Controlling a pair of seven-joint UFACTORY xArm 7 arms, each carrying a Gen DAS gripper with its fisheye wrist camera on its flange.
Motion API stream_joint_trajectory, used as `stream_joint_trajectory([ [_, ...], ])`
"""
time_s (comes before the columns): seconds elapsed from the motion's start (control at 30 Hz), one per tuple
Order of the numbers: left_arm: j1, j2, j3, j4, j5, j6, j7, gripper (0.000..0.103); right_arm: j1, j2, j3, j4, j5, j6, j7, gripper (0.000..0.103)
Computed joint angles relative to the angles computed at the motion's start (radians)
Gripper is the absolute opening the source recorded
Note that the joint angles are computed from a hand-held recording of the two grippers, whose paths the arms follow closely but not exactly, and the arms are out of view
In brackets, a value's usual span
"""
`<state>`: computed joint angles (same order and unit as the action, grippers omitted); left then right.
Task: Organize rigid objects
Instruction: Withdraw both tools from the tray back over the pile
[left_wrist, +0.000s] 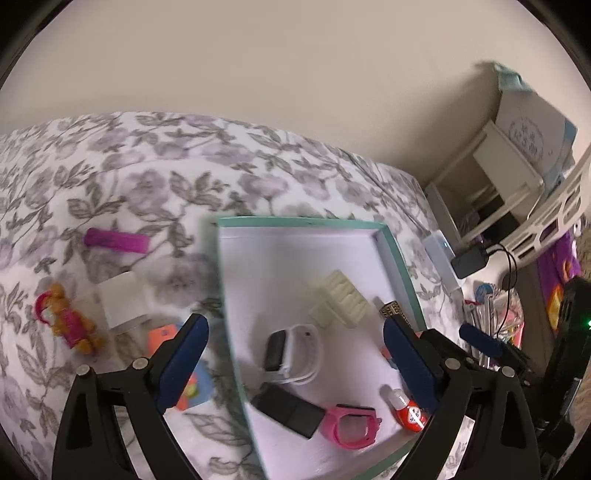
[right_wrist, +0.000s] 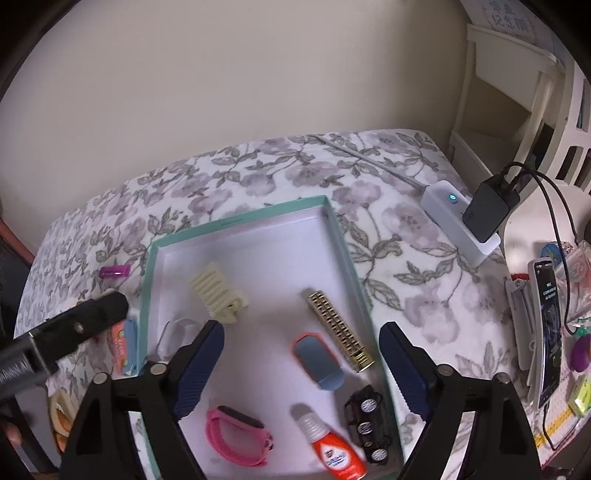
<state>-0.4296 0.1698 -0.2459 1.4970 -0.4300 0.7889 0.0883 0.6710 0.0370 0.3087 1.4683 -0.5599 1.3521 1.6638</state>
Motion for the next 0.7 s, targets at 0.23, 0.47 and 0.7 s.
stream_joint_trajectory([
  [0.23, 0.046, -0.035, 0.039, -0.027, 0.028, 0.027, -0.001, 0.096, 0.072, 0.168, -0.022, 0.201, -0.045, 0.042, -0.059, 0.088],
  [0.47, 0.095, -0.036, 0.066, -0.040, 0.044, 0.045, -0.018, 0.096, 0.168, 0.340, -0.101, 0.421, -0.039, 0.091, -0.148, 0.088],
  [0.7, 0.141, -0.014, 0.086, -0.034, 0.056, 0.074, -0.041, 0.096, 0.239, 0.487, -0.182, 0.618, -0.005, 0.109, -0.236, 0.088],
])
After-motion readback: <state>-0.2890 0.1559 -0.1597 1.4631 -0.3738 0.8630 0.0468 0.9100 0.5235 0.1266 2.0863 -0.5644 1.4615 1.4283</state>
